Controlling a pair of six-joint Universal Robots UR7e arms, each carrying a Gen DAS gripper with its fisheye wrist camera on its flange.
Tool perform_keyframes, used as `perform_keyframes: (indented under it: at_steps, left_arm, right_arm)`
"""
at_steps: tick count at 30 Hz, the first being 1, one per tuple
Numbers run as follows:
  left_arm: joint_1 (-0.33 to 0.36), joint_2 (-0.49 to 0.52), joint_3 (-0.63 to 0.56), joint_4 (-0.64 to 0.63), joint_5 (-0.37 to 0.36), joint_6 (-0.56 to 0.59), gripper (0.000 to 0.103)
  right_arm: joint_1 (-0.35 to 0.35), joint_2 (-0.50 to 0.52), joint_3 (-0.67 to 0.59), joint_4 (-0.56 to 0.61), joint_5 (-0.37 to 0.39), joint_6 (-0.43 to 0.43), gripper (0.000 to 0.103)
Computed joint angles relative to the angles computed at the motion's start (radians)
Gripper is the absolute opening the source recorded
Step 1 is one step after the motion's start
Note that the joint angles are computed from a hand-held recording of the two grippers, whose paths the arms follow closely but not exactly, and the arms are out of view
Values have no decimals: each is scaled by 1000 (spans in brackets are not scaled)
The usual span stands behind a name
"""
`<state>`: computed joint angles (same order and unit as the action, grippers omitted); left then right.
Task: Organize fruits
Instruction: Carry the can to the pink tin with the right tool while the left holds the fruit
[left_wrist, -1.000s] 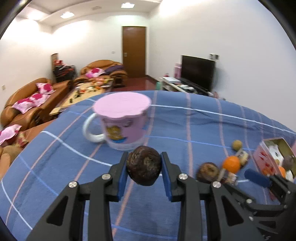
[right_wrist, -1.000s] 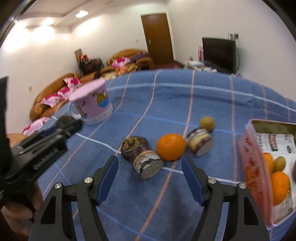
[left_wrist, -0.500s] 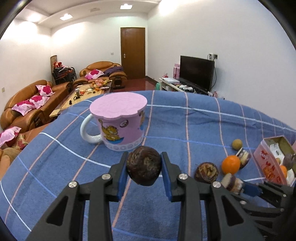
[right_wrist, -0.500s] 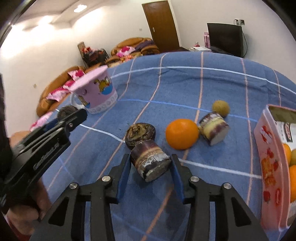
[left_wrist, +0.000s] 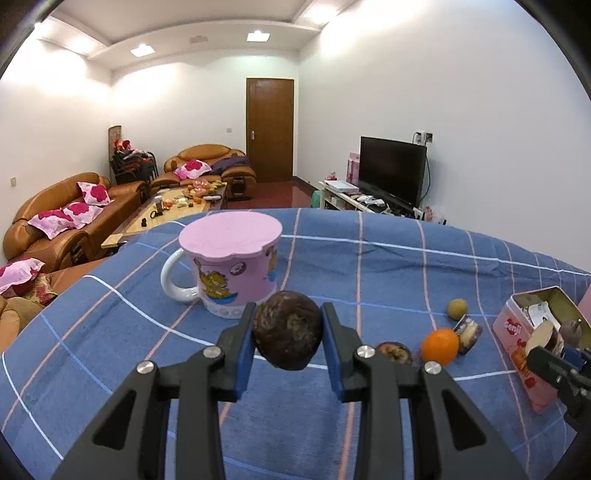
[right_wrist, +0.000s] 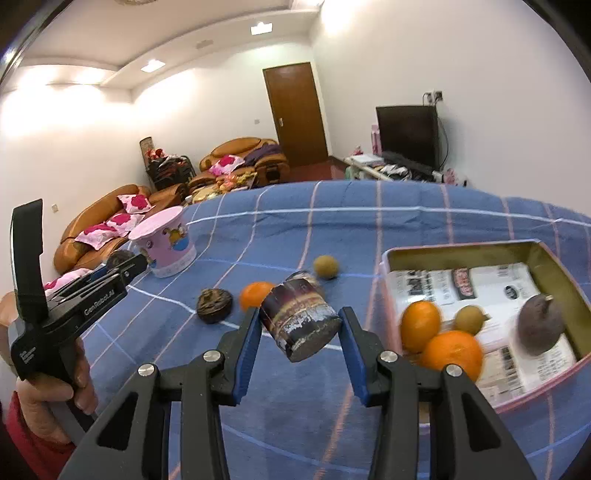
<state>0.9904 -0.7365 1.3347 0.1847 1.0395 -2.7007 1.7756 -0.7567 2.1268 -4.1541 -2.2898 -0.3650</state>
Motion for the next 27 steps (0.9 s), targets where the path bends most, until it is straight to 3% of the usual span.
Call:
perform_keyframes:
  at_steps: [9, 27]
  left_arm:
    - [-62, -18, 103, -88, -23, 12, 35]
    - [-186, 70, 117, -72, -18, -67, 35]
  right_arm:
    - [2, -1, 15, -86, -28, -97, 45]
    - [-42, -96, 110, -256, -29, -208, 45]
